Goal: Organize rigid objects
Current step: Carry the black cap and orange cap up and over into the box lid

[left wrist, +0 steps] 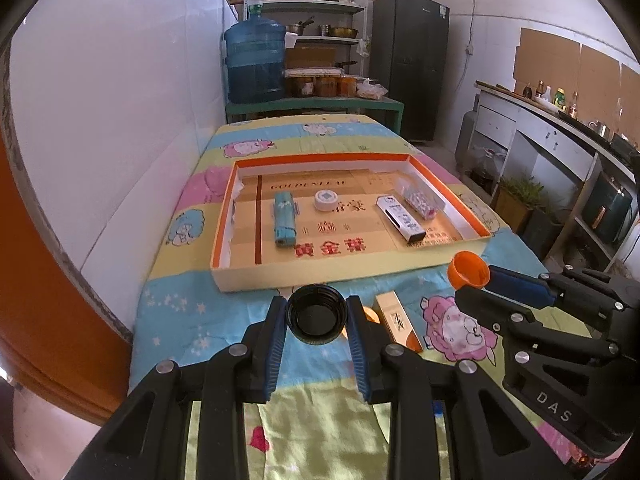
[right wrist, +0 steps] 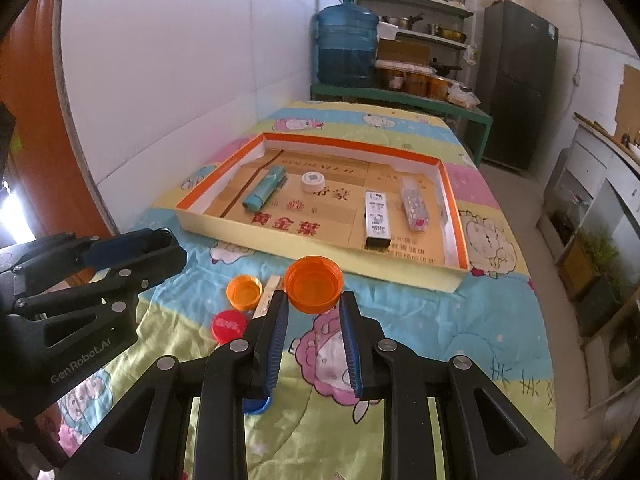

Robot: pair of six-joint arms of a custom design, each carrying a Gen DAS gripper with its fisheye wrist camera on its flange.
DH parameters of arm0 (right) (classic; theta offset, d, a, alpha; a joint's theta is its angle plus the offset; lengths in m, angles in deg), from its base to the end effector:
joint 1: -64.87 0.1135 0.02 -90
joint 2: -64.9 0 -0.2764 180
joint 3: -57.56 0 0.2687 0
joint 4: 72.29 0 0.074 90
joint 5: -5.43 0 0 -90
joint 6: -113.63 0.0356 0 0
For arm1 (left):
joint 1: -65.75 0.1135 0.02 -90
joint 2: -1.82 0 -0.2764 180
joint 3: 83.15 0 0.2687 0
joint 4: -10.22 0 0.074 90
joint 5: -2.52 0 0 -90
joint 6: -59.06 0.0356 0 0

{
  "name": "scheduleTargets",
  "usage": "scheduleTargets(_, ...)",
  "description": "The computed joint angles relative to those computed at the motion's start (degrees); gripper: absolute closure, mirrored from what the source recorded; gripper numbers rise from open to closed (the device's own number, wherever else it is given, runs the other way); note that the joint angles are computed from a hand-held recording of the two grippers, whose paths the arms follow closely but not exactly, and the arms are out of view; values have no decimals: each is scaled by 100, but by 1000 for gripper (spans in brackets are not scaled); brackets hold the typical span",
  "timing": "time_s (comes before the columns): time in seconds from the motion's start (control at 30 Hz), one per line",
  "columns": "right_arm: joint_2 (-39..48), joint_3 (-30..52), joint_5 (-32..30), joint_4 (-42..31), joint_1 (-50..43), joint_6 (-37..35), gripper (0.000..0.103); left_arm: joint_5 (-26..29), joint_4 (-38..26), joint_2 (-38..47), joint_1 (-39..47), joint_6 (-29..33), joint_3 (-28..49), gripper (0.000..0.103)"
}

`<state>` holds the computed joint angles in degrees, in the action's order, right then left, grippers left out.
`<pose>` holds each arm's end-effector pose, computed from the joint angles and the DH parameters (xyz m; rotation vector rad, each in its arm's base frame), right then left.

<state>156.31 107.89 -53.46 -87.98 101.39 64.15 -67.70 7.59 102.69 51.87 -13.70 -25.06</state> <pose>0.2413 0.1558 0.1259 0.2785 2.3540 -0.0755 0.3319 -0.0944 0.1259 0.7853 2.1994 -0.3780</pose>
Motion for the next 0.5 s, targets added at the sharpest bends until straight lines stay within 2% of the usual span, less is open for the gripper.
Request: scheduleTargets(0.5, -153, 373, -396, -21, -867, -901, 76, -314, -439, 427, -239, 5, 1030, 73)
